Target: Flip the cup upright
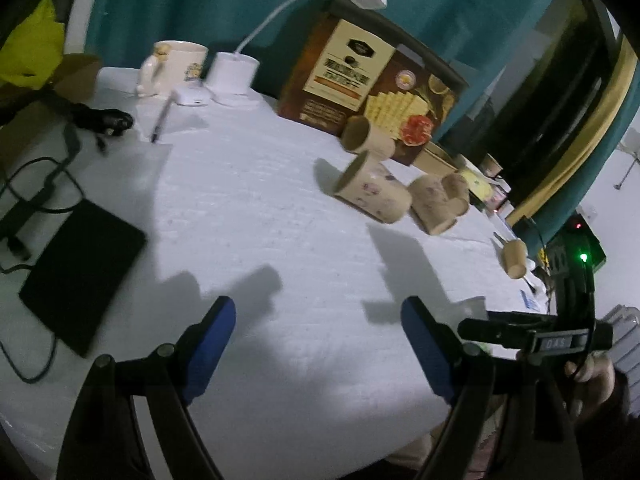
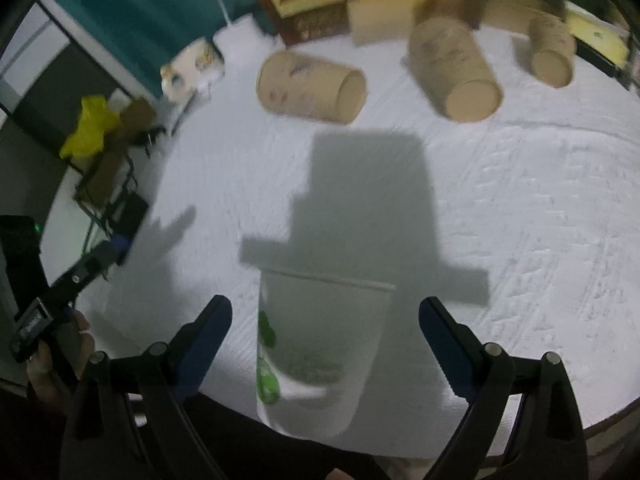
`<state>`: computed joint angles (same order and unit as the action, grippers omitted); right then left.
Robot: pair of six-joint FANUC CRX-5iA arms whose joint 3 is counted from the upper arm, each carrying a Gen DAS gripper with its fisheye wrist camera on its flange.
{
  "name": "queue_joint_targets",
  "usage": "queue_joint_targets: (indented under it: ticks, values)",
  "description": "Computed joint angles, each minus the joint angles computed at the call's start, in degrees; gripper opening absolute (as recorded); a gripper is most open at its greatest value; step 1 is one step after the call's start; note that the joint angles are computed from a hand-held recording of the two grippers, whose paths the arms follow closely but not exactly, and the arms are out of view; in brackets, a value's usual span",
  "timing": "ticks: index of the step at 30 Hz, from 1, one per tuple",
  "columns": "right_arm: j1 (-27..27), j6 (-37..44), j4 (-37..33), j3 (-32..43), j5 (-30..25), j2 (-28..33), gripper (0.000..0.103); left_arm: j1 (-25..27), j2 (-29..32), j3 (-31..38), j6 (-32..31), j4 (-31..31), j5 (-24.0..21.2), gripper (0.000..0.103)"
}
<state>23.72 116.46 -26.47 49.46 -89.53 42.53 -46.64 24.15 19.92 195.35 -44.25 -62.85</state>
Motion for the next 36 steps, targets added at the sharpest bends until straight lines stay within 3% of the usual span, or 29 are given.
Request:
queue_joint_targets:
  ticks: [6,8,10,11,18,21,23,25,27,36]
  values:
    - [2.6,0.2,3.4,1.3,-1.4,1.3,0.093,-0.1,-2.3,-4.3,1.8,-1.2,3.3,0.085]
    - [3.2,0.3,4.4,1.6,-1.8,1.6,0.087,-0.3,-2.4,-4.4,0.9,-1.5,3.4,0.085]
    - [4.4,0.6,6.9,0.2,-0.7,1.2,0.066,-0.5,-2.4,-4.2,-1.0,-1.4,3.1,0.085]
    - [4.7,0.7,7.8,-0.3,-0.3,1.0,0.063,-0.6,-2.3,-3.9,-1.7,-1.4,2.9,0.085]
    - [4.6,2.5,8.1,-2.2,3.0,-1.0,0.060,-0.6,-1.9,-3.4,-3.5,-0.9,3.3,0.085]
    - [3.7,5.7,5.7,-6.1,10.5,-4.2,0.059,-1.1,-1.6,-2.7,-3.1,-1.4,2.6,0.085]
    - [3.1,8.0,2.9,-11.0,18.9,-7.2,0.059,-1.5,-1.3,-2.0,-3.0,-1.9,1.8,0.085]
    - [2.0,12.6,-1.4,-19.0,31.1,-11.7,0.060,-2.1,-1.1,-1.3,-2.5,-2.9,0.9,0.085]
    - [0.4,18.9,-7.2,-23.8,37.8,-14.1,0.060,-2.4,-0.9,-0.8,-2.1,-3.4,0.2,0.085]
    - [-2.3,31.3,-17.9,-32.8,46.4,-18.1,0.060,-2.4,0.3,1.4,-2.1,-3.9,-0.7,0.085]
